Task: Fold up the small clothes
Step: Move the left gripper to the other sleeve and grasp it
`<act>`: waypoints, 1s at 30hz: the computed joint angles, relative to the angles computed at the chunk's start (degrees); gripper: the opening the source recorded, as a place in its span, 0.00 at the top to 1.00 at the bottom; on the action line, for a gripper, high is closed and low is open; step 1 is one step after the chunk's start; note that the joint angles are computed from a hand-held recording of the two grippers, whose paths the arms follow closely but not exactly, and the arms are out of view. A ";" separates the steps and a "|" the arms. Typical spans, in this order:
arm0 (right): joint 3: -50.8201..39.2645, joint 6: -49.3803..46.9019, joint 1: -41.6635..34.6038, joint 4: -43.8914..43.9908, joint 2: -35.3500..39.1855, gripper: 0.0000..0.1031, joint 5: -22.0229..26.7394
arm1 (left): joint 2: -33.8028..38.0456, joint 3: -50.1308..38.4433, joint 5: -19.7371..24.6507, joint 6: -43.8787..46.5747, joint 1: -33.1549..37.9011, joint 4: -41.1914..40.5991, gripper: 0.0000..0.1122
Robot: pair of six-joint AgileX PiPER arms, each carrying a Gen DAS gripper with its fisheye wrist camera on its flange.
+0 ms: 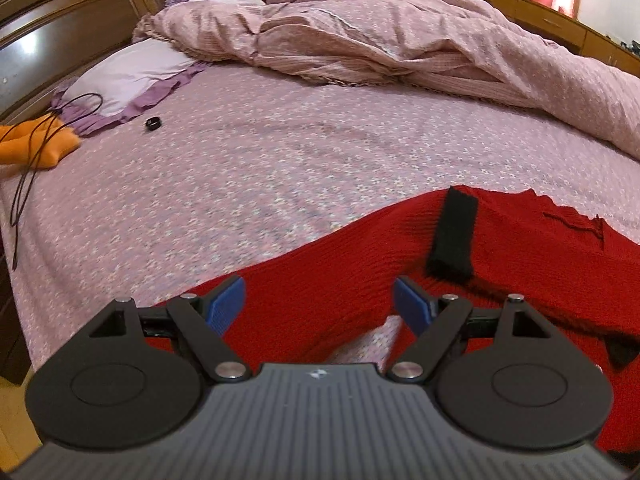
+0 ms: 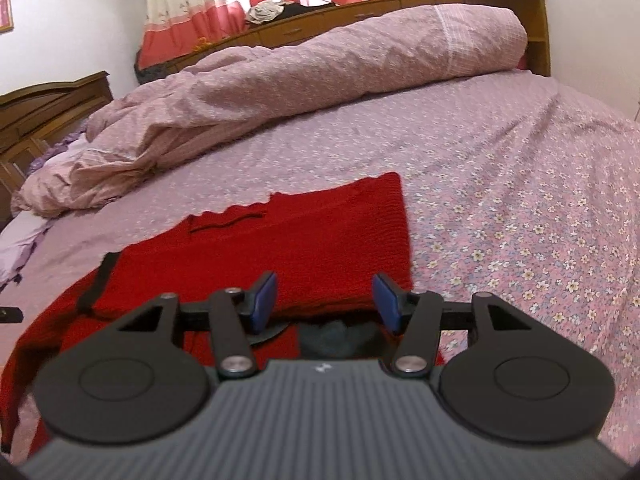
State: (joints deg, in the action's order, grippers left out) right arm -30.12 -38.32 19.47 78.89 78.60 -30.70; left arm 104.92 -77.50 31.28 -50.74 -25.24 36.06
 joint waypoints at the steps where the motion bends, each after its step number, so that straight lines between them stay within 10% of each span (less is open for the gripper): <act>1: 0.19 -0.56 0.96 0.88 -0.53 0.46 -0.32 | -0.73 0.94 -0.20 -0.27 0.15 0.08 0.25; 15: 1.76 -6.52 12.98 11.26 -3.79 0.46 -5.09 | -9.33 16.35 -1.87 -7.40 2.99 5.18 0.23; 30: 2.26 -6.27 14.47 15.26 -1.53 0.46 -2.42 | 0.00 18.11 -2.26 -22.69 3.07 21.28 0.19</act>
